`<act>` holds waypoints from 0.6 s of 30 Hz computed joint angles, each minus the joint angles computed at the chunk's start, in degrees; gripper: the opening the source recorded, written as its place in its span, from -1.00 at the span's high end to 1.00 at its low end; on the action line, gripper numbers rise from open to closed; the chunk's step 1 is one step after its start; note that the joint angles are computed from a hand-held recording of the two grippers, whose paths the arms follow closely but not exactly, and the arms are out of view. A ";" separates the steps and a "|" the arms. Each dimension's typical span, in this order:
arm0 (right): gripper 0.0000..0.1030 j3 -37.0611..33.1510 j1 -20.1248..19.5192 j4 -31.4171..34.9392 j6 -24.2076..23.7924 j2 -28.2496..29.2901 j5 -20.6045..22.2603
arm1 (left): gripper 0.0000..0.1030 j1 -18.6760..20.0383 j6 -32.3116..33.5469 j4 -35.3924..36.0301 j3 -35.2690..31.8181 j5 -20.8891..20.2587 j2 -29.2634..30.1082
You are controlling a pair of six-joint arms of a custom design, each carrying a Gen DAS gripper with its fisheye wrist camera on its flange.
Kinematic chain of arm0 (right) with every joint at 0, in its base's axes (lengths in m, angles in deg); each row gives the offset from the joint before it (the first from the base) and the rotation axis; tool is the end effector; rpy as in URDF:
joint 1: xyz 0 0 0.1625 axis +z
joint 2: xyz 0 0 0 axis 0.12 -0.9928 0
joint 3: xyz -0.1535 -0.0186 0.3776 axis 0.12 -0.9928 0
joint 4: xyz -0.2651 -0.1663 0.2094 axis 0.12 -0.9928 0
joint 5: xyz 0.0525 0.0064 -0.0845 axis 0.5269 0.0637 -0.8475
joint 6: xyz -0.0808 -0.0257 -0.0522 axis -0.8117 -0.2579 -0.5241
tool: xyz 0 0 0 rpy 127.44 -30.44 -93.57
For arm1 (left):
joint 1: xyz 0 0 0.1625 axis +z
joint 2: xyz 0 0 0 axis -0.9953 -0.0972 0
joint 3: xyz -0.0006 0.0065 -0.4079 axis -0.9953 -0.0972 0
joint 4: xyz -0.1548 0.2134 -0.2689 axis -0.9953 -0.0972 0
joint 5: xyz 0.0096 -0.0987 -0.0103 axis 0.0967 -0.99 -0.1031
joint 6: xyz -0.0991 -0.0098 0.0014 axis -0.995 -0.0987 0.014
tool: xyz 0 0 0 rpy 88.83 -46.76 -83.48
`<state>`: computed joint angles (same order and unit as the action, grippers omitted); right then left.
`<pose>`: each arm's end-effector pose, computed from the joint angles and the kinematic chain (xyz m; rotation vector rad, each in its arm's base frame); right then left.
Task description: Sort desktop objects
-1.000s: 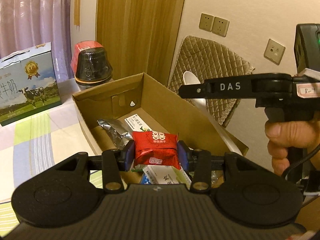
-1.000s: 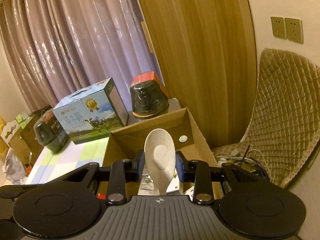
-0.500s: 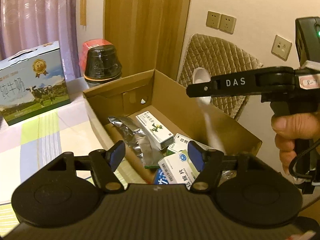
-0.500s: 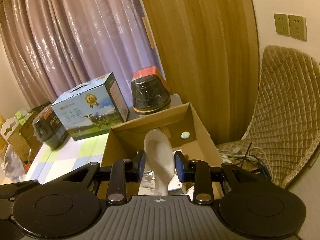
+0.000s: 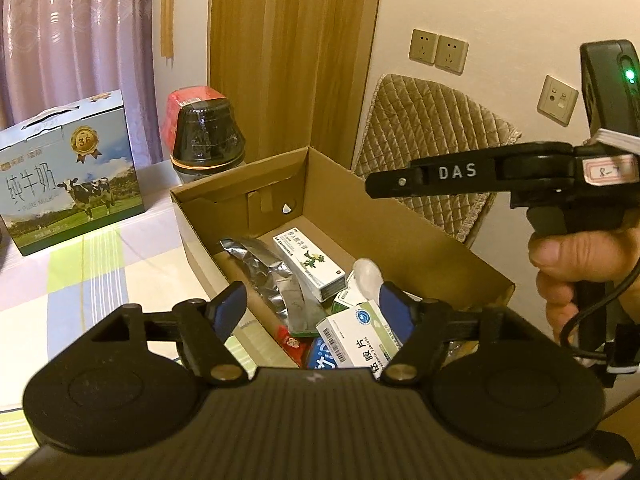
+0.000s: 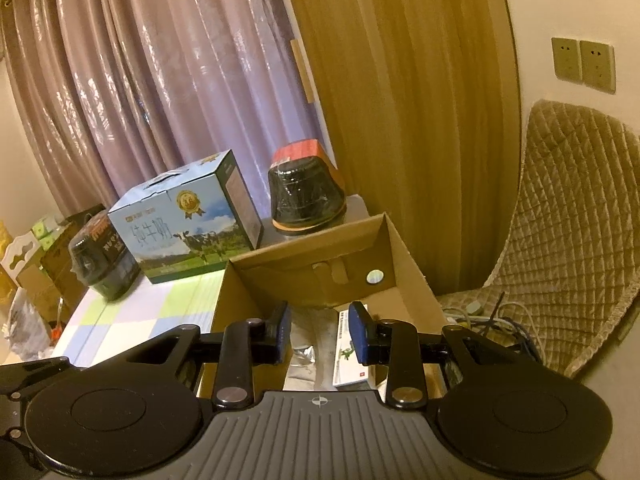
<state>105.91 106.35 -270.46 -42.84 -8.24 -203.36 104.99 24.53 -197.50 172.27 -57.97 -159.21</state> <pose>0.2299 -0.3331 0.2739 0.4125 -2.3980 1.2063 -0.3215 -0.3182 0.1670 1.2497 2.4661 -0.6966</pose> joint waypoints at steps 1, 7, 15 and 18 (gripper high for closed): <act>0.42 0.16 0.12 0.18 0.21 -0.27 -0.18 | -0.40 -0.09 -0.16 0.20 0.03 0.01 -0.15; -0.28 2.07 1.13 0.96 2.71 -2.31 -1.96 | -0.53 -1.19 -2.17 1.88 0.65 0.70 -1.77; -0.97 6.29 4.92 6.99 9.07 -8.30 -5.96 | -0.94 -4.48 -8.36 7.50 2.79 2.87 -6.87; -0.97 7.18 7.04 12.51 12.22 -11.47 -8.61 | -0.98 -6.66 -12.26 10.41 4.48 4.62 -9.89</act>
